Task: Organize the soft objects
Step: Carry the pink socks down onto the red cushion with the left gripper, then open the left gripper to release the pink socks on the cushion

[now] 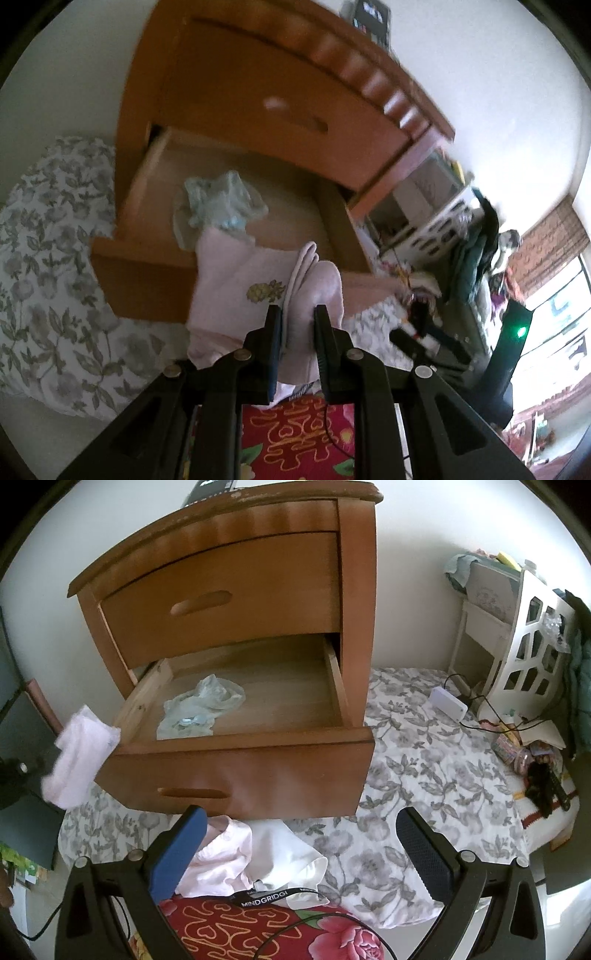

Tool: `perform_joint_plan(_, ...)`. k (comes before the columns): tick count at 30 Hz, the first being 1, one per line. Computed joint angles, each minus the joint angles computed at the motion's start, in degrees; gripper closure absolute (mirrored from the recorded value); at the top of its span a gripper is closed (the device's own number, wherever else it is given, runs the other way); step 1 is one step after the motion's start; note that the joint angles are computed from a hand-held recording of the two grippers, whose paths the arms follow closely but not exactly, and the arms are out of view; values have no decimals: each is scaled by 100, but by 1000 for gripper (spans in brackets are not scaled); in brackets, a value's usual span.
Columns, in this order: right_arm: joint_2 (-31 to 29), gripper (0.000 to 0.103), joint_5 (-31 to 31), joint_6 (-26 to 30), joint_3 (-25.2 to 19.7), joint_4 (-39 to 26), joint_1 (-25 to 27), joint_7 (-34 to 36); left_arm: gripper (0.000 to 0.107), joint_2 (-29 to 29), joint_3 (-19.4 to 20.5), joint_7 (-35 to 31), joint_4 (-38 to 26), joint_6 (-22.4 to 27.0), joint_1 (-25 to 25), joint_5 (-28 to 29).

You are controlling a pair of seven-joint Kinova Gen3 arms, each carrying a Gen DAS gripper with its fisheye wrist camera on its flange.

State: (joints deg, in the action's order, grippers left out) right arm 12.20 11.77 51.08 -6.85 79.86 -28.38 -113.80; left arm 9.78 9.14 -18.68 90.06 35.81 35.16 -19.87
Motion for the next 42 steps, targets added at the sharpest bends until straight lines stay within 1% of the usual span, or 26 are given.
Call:
perform_joint_plan(3, 23, 0, -16, 21, -1, -12, 1, 10, 89, 300, 128, -434, -202, 167, -101, 395)
perform_joint_plan(5, 39, 0, -32, 23, -1, -13, 9, 33, 89, 477, 187, -772, -230, 76, -192, 750)
perform_joint_plan(8, 78, 0, -67, 57, 7, -35, 25, 62, 89, 834, 212, -1170, -445, 255, -226, 1178)
perform_joint_plan(11, 93, 0, -83, 49, 18, -27, 32, 73, 89, 1148, 259, -1547, -545, 322, -300, 1684)
perform_joint_plan(14, 102, 0, -100, 52, 23, -27, 37, 80, 89, 1354, 335, -1925, -534, 230, -388, 2164)
perform_joint_plan(15, 105, 0, -100, 49, 25, -23, 37, 80, 89, 1409, 309, -1984, -564, 254, -362, 2236)
perform_joint_plan(17, 115, 0, -99, 58, 32, -30, 37, 72, 89, 1529, 264, -2079, -643, 331, -313, 2346)
perform_joint_plan(26, 159, 0, -150, 81, 31, -43, 56, 127, 88, 1904, 262, -2393, -726, 453, -381, 2882)
perform_joint_plan(34, 182, 0, -154, 98, 43, -57, 41, 120, 88, 1938, 246, -2513, -696, 416, -415, 3071)
perform_joint_plan(36, 182, 0, -157, 89, 43, -54, 44, 126, 87, 1932, 237, -2523, -729, 478, -415, 3081)
perform_joint_plan(42, 179, 0, -161, 92, 43, -53, 46, 129, 76, 1943, 157, -2451, -971, 786, -320, 2960)
